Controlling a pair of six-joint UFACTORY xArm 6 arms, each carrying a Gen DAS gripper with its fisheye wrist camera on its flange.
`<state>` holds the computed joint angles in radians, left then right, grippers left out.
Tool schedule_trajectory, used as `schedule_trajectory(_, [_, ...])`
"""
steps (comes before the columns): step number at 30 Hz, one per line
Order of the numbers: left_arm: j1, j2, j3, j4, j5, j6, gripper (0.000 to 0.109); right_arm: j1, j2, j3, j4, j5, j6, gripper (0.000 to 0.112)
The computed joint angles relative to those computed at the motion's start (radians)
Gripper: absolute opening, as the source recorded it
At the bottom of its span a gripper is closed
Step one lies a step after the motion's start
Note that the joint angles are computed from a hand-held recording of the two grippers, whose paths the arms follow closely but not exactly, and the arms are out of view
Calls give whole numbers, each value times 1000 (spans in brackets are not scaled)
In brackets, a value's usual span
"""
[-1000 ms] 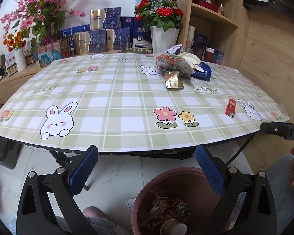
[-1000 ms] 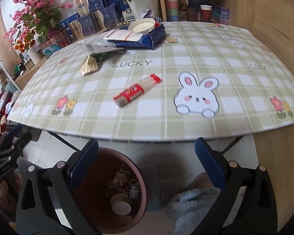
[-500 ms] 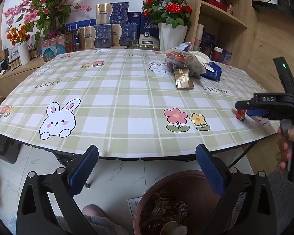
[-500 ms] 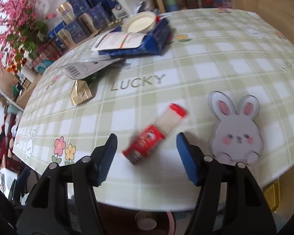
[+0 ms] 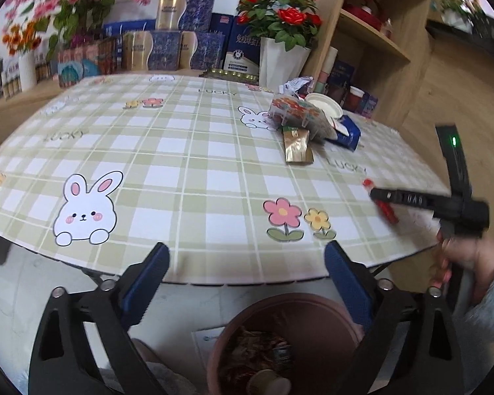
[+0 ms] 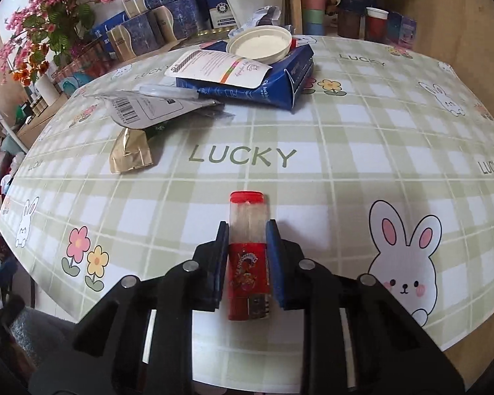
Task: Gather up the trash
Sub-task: 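Grasp the gray barcode packaging sheet with the left gripper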
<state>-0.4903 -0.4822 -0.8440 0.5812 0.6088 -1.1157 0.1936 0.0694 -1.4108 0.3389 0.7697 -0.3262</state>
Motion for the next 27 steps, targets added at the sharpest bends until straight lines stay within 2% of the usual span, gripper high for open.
schedule_trajectory(5, [74,85,-104,-226,-76,168,73,-13,-28,32,93,-28,-35,26])
schedule_trajectory(8, [110,186,-215,-397,-117,293,65,-22,-44,46,144,-40,-59,26])
schedule_trajectory(11, [143,313,-348,-642,-167,425,59,-34,-47,44,183,-39,-75,26])
schedule_trajectory(14, [164,412,-456,-805,-185,472,53,-48,-44,39,212,-29,-81,26])
schedule_trajectory(16, [178,488,-533,-891,-195,461,53,-55,-46,41,223,-28,-88,26])
schedule_trajectory(18, [187,545,-598,-891,-173,420,52,-60,-51,46,234,-27,-97,26])
schedule_trajectory(20, [194,603,-661,-873,-138,364,43,-66,-54,48,244,-22,-104,26])
schedule_trajectory(22, [199,637,-690,-850,-114,305,25,-70,-58,53,250,-20,-109,26])
schedule_trajectory(23, [201,651,-693,-861,-116,280,22,-72,-60,53,252,-20,-113,26])
schedule_trajectory(26, [197,652,-633,-962,-205,251,21,-79,-68,61,262,-20,-124,26])
schedule_trajectory(27, [194,649,-618,-990,-227,259,18,-81,-71,65,267,-20,-128,26])
